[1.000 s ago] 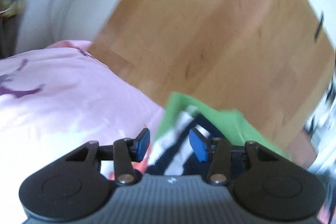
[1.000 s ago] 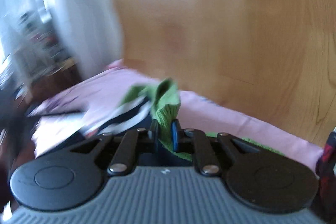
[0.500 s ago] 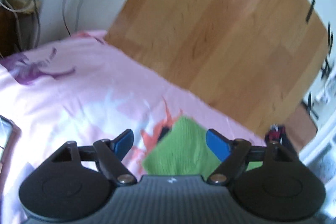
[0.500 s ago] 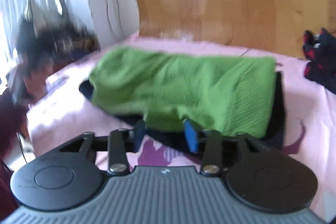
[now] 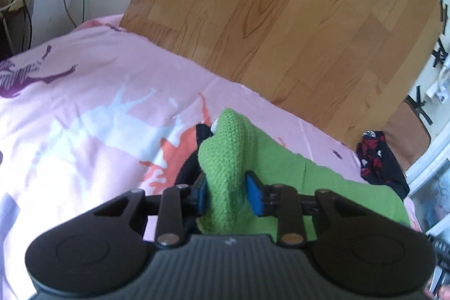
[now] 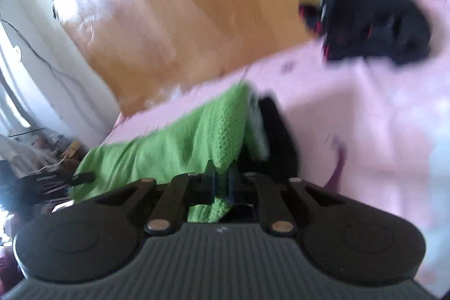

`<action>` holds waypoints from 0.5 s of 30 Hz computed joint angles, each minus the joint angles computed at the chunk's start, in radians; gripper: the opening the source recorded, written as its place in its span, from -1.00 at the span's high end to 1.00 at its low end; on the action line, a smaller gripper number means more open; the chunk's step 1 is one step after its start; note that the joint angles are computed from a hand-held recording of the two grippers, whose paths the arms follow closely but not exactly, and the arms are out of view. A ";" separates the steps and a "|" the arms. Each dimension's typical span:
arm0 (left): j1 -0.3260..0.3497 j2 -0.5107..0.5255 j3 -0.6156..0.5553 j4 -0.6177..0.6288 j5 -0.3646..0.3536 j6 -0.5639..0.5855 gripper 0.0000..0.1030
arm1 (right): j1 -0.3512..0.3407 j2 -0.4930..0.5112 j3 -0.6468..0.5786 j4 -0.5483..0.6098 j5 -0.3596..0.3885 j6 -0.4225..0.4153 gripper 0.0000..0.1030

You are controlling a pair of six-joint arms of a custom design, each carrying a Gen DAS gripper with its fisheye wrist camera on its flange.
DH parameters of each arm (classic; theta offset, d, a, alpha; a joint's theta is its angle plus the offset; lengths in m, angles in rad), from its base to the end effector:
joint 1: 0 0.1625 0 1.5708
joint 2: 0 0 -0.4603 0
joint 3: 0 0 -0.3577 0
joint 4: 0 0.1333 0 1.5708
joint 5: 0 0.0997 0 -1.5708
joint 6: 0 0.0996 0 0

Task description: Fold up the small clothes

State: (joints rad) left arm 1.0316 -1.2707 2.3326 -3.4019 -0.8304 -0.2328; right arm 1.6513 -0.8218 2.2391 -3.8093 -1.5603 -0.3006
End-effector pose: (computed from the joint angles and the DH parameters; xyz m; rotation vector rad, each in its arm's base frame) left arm -0.0503 -0.4746 0.3064 -0.0065 2.4732 -1.2731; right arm 0.1748 -0.4965 0.1512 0.5387 -2.7588 1.2179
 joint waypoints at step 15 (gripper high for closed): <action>-0.067 0.009 -0.008 -0.131 0.066 0.101 0.34 | 0.087 0.050 -0.080 -0.008 -0.031 -0.103 0.21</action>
